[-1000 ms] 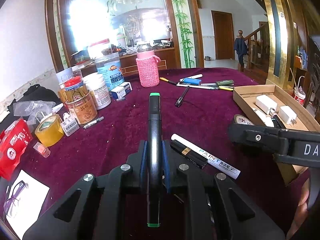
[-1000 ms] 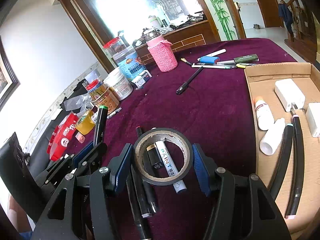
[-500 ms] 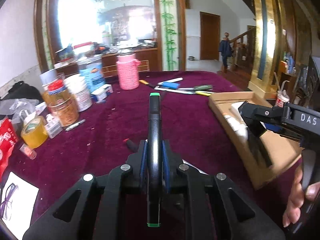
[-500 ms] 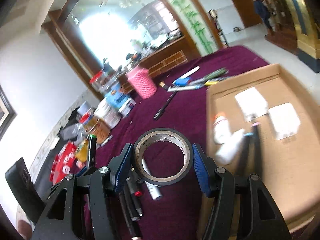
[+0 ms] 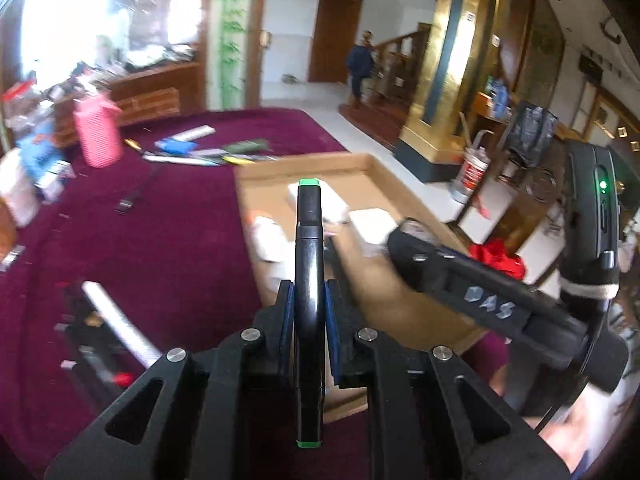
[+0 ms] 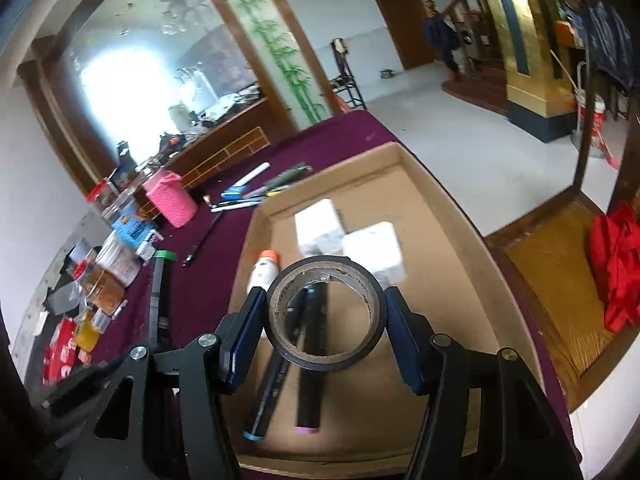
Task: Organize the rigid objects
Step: 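Carry the green-capped marker with the left tool while the right tool carries the tape roll to the tray, then open the left tool to drop the marker while the right tool releases the tape roll in the tray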
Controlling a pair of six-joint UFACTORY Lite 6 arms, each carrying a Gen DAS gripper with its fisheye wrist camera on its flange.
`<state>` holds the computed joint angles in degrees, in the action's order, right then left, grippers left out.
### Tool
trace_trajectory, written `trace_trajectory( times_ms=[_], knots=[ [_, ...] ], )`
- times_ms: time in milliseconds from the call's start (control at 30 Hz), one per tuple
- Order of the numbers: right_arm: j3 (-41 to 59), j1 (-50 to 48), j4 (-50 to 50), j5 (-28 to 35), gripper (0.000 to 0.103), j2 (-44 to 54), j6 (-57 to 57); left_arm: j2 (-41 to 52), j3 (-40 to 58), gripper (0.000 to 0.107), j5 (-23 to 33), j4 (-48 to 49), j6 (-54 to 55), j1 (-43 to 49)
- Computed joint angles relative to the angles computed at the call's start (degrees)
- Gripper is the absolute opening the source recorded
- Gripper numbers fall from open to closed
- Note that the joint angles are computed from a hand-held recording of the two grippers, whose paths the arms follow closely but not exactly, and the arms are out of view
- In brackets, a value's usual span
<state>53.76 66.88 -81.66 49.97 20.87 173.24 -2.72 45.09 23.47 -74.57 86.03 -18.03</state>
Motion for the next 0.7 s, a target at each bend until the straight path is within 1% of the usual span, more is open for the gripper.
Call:
trace_trajectory(
  times_ms=[100, 233, 367, 433, 600, 700],
  knots=[
    [-1.1, 0.3, 2.2, 0.9, 0.054, -0.7, -0.1, 2.8, 0.3, 0.012, -2.6, -2.0, -0.5, -4.8],
    [-2.9, -0.9, 0.8, -1.7, 0.054, -1.2, 1.6, 6.0, 0.8, 0.012, -5.1, -3.6, 0.0, -8.5],
    [-3.5, -1.5, -0.4, -3.8, 0.054, -0.8, 3.1, 8.4, 1.1, 0.012, -6.0, -5.2, 1.5, -9.3],
    [-3.8, -1.6, -0.5, -4.1, 0.054, -0.6, 3.7, 9.7, 1.7, 0.012, -5.9, -5.5, 1.6, -9.1],
    [-3.1, -2.4, 0.6, -5.5, 0.054, 0.7, 3.0, 10.0, 0.8, 0.012, -4.4, -9.5, 6.0, -8.2],
    [-3.1, -3.0, 1.5, -6.7, 0.054, 1.2, 2.7, 12.5, 2.1, 0.012, -1.9, -7.5, 4.6, -7.3]
  ],
)
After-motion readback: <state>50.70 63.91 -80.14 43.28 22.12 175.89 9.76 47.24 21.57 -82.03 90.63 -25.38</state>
